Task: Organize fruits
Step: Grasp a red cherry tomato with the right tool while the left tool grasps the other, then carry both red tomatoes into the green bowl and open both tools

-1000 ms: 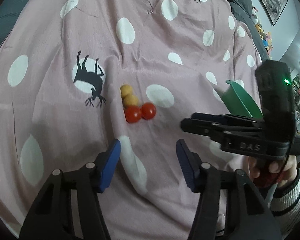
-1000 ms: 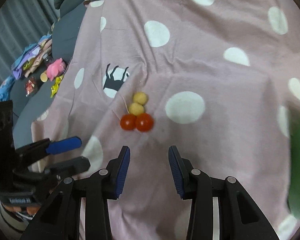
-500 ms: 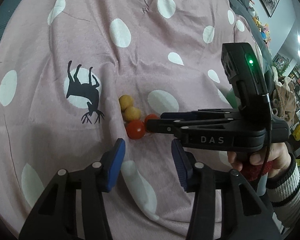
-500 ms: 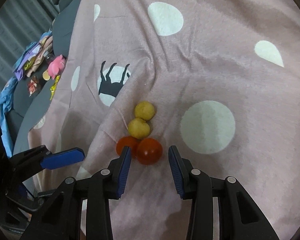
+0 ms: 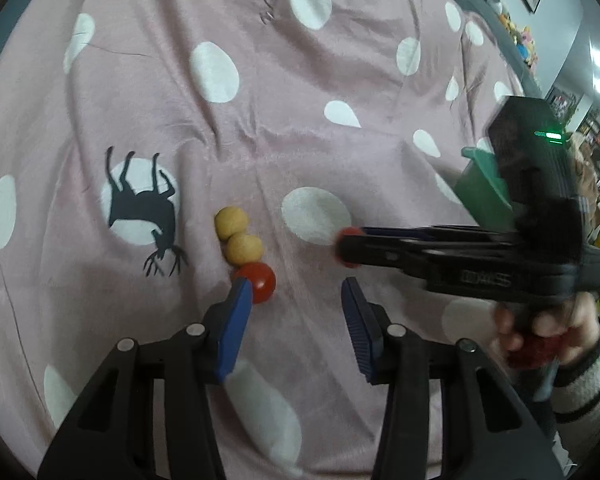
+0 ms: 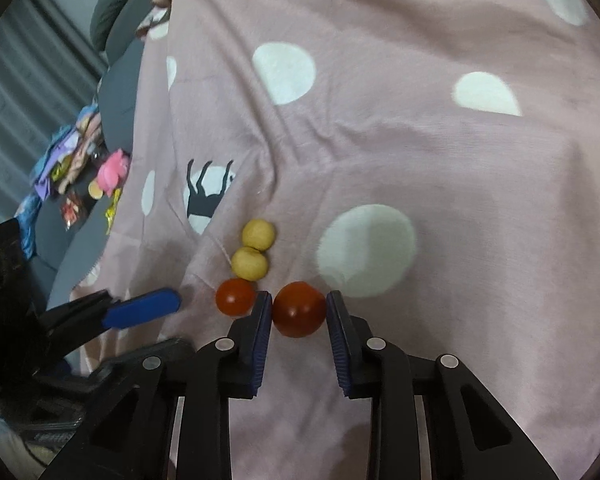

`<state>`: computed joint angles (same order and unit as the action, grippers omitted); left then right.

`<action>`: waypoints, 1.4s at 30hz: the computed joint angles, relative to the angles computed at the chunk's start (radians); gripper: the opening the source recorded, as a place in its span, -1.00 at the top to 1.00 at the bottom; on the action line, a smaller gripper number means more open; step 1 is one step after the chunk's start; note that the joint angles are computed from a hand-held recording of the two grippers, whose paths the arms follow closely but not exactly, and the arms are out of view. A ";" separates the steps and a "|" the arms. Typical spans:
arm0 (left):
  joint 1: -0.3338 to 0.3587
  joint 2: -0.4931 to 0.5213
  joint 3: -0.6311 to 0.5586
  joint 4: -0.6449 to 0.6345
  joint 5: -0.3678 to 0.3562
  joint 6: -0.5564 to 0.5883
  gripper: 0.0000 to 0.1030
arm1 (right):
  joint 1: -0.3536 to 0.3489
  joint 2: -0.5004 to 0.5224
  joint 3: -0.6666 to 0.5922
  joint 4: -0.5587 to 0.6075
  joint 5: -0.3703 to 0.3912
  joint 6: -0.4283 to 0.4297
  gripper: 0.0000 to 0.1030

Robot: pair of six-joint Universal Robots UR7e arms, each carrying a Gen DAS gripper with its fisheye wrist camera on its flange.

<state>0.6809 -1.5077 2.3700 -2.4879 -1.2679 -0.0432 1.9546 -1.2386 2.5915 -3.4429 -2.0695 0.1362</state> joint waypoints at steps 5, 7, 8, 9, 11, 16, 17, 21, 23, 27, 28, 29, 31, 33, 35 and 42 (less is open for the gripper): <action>-0.023 0.088 -0.007 -0.021 0.102 0.003 0.21 | -0.002 -0.056 0.052 -0.035 0.010 0.017 0.42; -0.035 0.108 -0.002 -0.031 0.159 -0.006 0.27 | 0.002 -0.059 0.063 -0.057 0.012 0.018 0.42; -0.035 0.112 -0.004 -0.035 0.165 -0.009 0.27 | 0.003 -0.060 0.065 -0.063 0.011 0.018 0.42; -0.033 0.116 -0.008 -0.032 0.167 -0.014 0.27 | 0.001 -0.063 0.070 -0.070 0.012 0.015 0.42; -0.039 0.126 -0.009 -0.029 0.192 -0.006 0.29 | 0.003 -0.055 0.069 -0.081 0.013 0.015 0.42; -0.061 0.161 -0.036 0.037 0.262 -0.010 0.46 | -0.006 -0.061 0.086 -0.114 0.031 0.005 0.42; -0.067 0.169 -0.038 0.047 0.280 -0.003 0.49 | -0.005 -0.063 0.090 -0.120 0.032 0.003 0.42; -0.110 0.193 -0.010 0.036 0.365 0.057 0.49 | -0.005 -0.069 0.099 -0.139 0.038 -0.001 0.42; -0.106 0.192 -0.006 0.025 0.367 0.064 0.50 | -0.005 -0.071 0.104 -0.148 0.039 0.000 0.42; -0.079 0.168 -0.009 0.003 0.316 0.049 0.52 | 0.002 -0.074 0.111 -0.158 0.031 0.004 0.42; -0.063 0.151 -0.012 0.003 0.283 0.040 0.52 | 0.004 -0.075 0.112 -0.160 0.030 0.005 0.42; -0.056 0.135 -0.015 0.019 0.260 0.027 0.52 | 0.009 -0.077 0.115 -0.165 0.028 0.006 0.42; -0.048 0.104 -0.016 0.037 0.224 0.000 0.52 | 0.012 -0.081 0.118 -0.169 0.028 0.004 0.42; -0.047 0.056 -0.008 0.057 0.188 -0.020 0.52 | 0.014 -0.083 0.123 -0.175 0.027 0.007 0.42; -0.058 0.014 0.000 0.079 0.148 -0.041 0.52 | 0.018 -0.083 0.130 -0.188 0.028 0.015 0.42; -0.147 -0.063 0.032 0.080 0.050 -0.093 0.52 | 0.053 -0.102 0.159 -0.195 -0.004 0.067 0.42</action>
<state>0.5342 -1.5704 2.4018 -2.4074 -1.2181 -0.1366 2.0076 -1.3409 2.7507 -3.6383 -2.0731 0.2033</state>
